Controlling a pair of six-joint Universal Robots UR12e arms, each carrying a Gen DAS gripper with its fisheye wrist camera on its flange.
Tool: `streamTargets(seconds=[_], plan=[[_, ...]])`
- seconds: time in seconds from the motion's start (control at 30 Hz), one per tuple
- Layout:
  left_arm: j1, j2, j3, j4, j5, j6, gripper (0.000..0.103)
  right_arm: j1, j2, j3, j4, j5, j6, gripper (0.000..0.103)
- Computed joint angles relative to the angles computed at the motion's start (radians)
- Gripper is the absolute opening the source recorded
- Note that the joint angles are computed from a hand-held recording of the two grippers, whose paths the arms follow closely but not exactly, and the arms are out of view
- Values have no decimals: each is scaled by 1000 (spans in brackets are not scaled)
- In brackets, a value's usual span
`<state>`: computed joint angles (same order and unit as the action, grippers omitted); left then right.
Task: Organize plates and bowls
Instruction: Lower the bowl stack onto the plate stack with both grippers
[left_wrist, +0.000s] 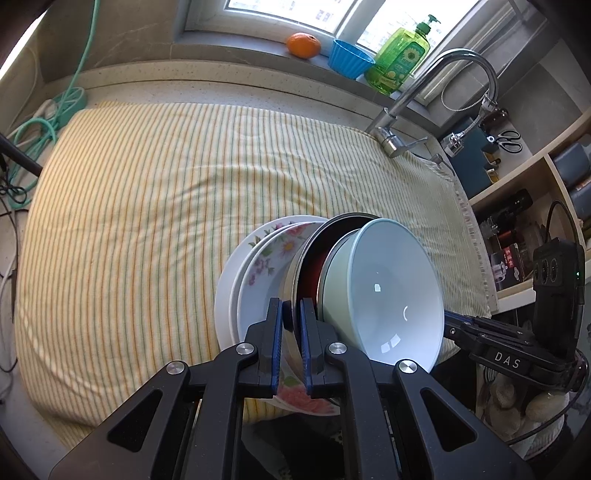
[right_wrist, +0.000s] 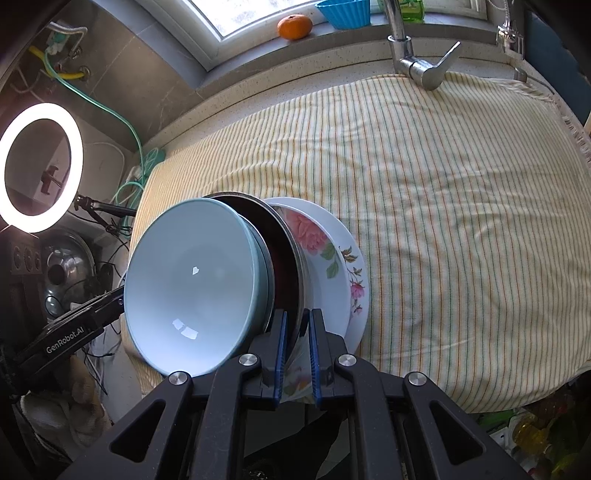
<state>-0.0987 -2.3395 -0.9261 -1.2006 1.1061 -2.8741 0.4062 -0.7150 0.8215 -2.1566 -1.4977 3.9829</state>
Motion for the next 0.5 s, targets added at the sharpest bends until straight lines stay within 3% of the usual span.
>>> streamTargets(seconds=[0.5], plan=[[0,-11,10,-15,9,3,7,-1,9,-15,18,-3,-10,11]])
